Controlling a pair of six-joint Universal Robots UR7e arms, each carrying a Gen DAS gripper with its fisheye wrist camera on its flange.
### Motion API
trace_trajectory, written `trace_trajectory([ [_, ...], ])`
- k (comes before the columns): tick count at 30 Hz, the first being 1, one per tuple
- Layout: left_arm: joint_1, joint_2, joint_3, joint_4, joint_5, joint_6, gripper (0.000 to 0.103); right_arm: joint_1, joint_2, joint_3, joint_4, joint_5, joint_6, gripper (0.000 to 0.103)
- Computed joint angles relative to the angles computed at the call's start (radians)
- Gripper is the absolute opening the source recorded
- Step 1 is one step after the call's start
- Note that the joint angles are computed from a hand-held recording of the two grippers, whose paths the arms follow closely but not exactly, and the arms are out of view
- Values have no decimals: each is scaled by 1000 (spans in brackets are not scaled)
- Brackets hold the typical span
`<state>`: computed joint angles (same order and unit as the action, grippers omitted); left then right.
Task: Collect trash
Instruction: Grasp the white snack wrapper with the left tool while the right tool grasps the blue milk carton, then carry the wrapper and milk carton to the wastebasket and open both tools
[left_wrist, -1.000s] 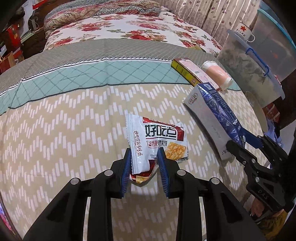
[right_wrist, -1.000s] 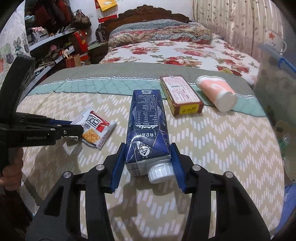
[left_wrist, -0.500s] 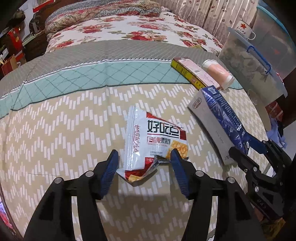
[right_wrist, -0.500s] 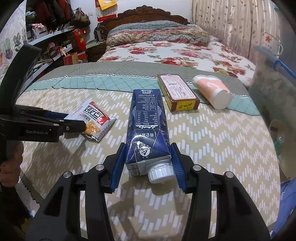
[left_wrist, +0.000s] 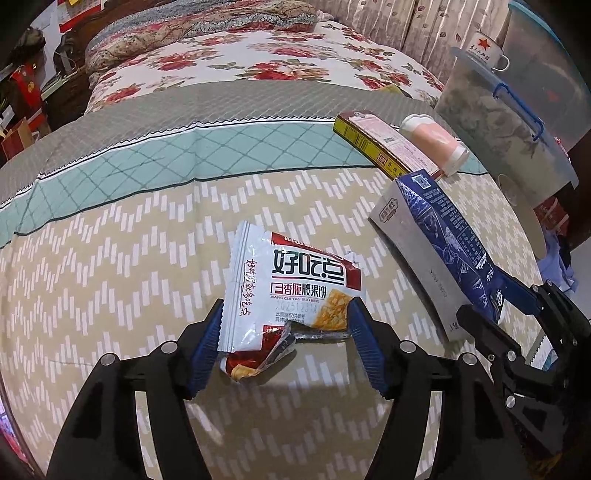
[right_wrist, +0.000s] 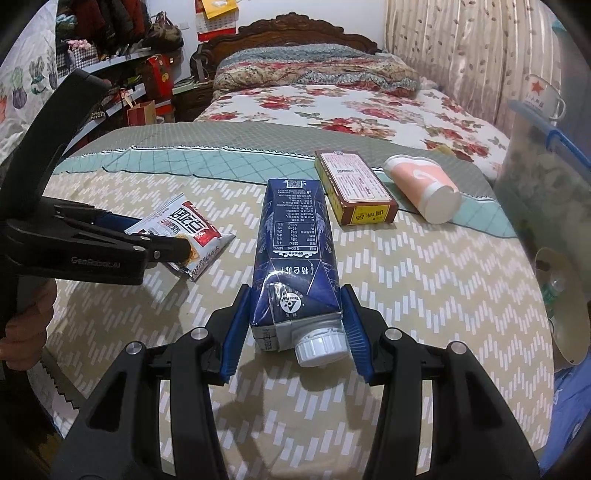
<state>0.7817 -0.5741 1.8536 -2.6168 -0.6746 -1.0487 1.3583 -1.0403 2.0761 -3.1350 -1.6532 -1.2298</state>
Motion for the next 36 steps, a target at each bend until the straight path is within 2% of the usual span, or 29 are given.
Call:
trace_trajectory([
  [5,-2,8,-11,27,18,-6,62,2,2,0,-4,-1,-2,51],
  [7,-5,11,-16,45,30,-18,57,3,2,0,-4,-2,-2,51],
  [11,-7,9,-16,68,49,-37,27,3,2,1,-6,-1,-3,51],
  [12,-6,6,-10,57,46,-35,24,2,2,2,-10,2,-8,51],
  [14,-5,2,-3,43,44,-33,22,2,8,6,-31,3,-20,61],
  [15,-5,1,0,41,45,-34,20,2,12,5,-39,5,-27,72],
  [16,-6,0,3,39,45,-34,20,0,17,2,-42,16,-34,75],
  [22,-9,-14,21,18,31,-42,17,19,76,-41,-52,-18,-39,73],
  [23,-13,-19,27,16,32,-47,16,21,83,-52,-35,-28,-33,69],
  [24,-16,-22,30,17,35,-51,15,22,86,-65,0,-42,-22,52],
  [28,-42,-35,42,2,44,-58,14,-5,35,-63,109,29,16,51],
  [33,-82,-17,11,-43,63,8,14,-57,-58,-10,125,149,30,51],
  [36,-90,22,-53,-46,60,70,14,-89,-86,-13,127,183,65,51],
])
